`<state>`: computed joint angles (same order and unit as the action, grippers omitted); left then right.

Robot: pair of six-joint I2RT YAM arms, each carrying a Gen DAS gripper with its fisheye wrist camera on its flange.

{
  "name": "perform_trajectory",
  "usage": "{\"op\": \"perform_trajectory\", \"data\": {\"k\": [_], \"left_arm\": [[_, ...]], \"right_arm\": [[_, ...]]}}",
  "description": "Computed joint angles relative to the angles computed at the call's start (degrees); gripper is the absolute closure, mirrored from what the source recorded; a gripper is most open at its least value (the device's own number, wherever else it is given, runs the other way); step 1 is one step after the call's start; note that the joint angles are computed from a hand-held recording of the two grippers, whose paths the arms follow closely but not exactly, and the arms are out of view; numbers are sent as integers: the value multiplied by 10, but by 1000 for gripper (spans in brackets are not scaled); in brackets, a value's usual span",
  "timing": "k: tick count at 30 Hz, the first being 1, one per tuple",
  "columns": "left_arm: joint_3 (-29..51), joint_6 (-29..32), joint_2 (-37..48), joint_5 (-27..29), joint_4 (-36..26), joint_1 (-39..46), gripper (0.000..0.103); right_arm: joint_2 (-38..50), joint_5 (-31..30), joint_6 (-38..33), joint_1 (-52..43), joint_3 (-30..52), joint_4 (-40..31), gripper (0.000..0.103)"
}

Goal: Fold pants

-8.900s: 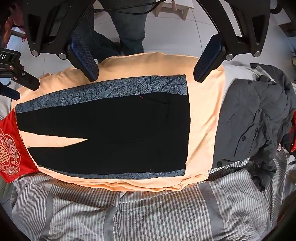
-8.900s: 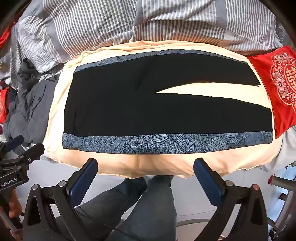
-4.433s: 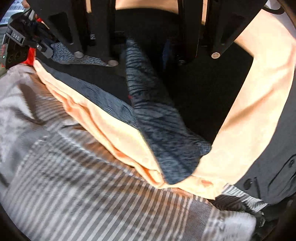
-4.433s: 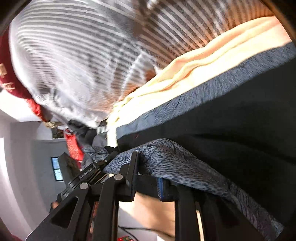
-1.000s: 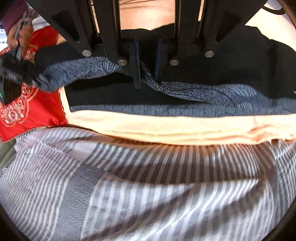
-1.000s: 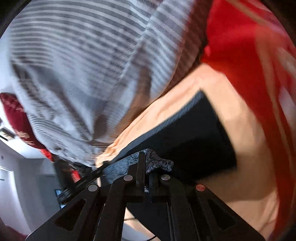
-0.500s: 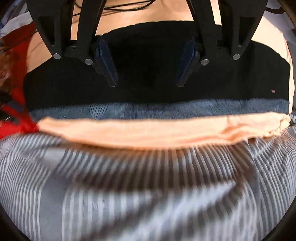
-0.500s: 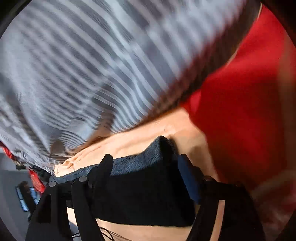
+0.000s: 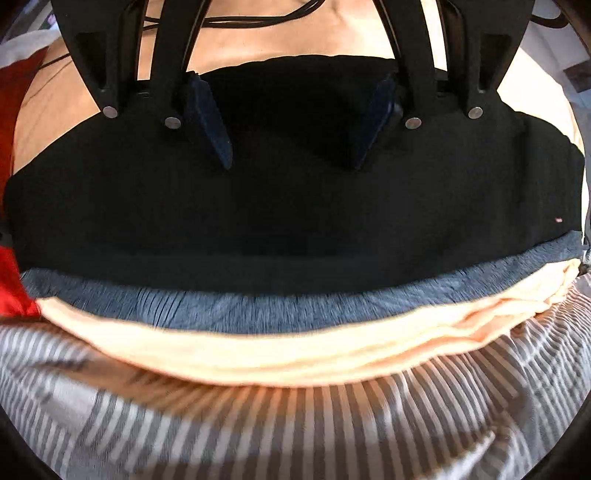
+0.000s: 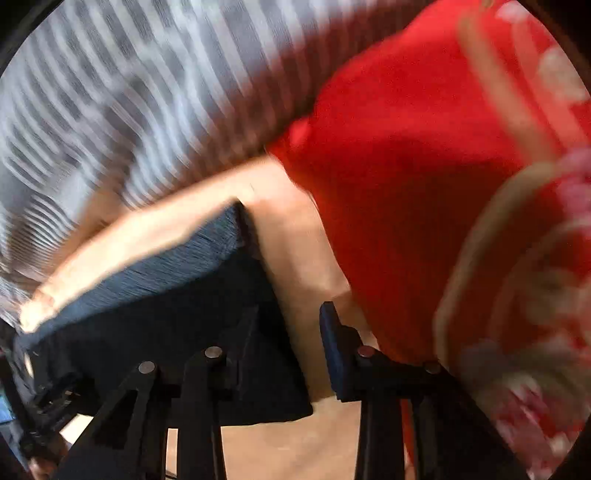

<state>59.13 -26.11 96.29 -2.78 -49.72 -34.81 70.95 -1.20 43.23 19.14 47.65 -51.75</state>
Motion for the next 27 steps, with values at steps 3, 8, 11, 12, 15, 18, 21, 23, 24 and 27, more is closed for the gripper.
{"op": "perform_trajectory", "data": {"k": [3, 8, 11, 12, 15, 18, 21, 23, 24, 27], "left_arm": [[11, -5, 8, 1, 3, 2, 34], [14, -7, 19, 9, -13, -8, 34], [-6, 23, -34, -5, -30, 9, 34], [-13, 40, -50, -10, -35, 29, 34], [-27, 108, -85, -29, -46, 125, 34], [-30, 188, -79, -59, -26, 225, 34], [-33, 256, -28, -67, 38, 305, 34], [-14, 283, 43, -73, 86, 344, 34], [4, 291, 82, -75, 104, 359, 33], [72, 309, 158, -45, 128, 401, 25]], "right_arm": [[59, -14, -35, 57, 50, 43, 68], [175, -47, -52, 74, 38, 100, 71], [142, -32, -52, 84, 22, 86, 74], [143, -16, -46, 97, 33, 63, 74], [147, 11, 19, 179, 80, 23, 68], [168, -12, 103, 253, 110, 70, 68], [261, -17, 153, 318, 171, 102, 68], [328, 19, 156, 352, 222, 76, 67], [344, 51, 157, 370, 240, 64, 67], [360, 84, 160, 396, 265, 39, 66]]}}
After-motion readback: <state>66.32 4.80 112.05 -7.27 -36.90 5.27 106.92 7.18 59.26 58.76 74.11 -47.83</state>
